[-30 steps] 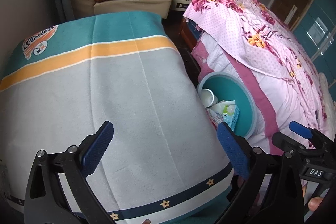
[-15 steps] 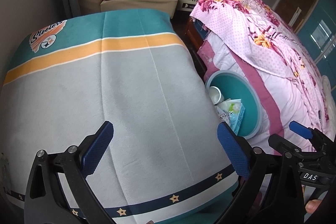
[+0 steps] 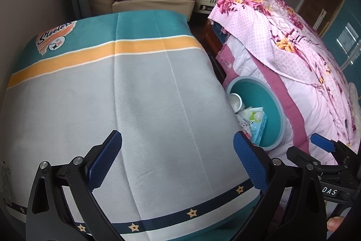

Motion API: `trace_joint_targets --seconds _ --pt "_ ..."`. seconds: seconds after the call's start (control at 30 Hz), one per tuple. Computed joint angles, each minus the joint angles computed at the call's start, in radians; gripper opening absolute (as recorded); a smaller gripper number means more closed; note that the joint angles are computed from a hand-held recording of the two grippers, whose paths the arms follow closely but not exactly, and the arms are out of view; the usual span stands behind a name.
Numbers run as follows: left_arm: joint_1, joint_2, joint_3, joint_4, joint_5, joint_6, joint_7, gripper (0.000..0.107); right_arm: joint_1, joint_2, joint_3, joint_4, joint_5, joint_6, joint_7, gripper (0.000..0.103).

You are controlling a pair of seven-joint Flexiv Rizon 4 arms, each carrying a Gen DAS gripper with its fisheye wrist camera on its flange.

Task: Collect trash

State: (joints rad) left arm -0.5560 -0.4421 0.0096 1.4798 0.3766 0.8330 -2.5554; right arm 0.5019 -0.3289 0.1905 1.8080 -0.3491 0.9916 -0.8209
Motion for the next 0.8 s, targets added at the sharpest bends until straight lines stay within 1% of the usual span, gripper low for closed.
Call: trace_joint_targets --seconds 0.27,0.8 --pt "-0.009 0.0 0.011 -0.001 0.028 -0.016 -0.032 0.099 -0.002 -0.007 -0.005 0.008 0.002 0.01 0.019 0.095" --pt "-0.008 -0.009 0.01 -0.009 0.05 -0.043 -0.037 0.099 0.001 -0.027 -0.005 0.001 0.006 0.006 0.017 0.095"
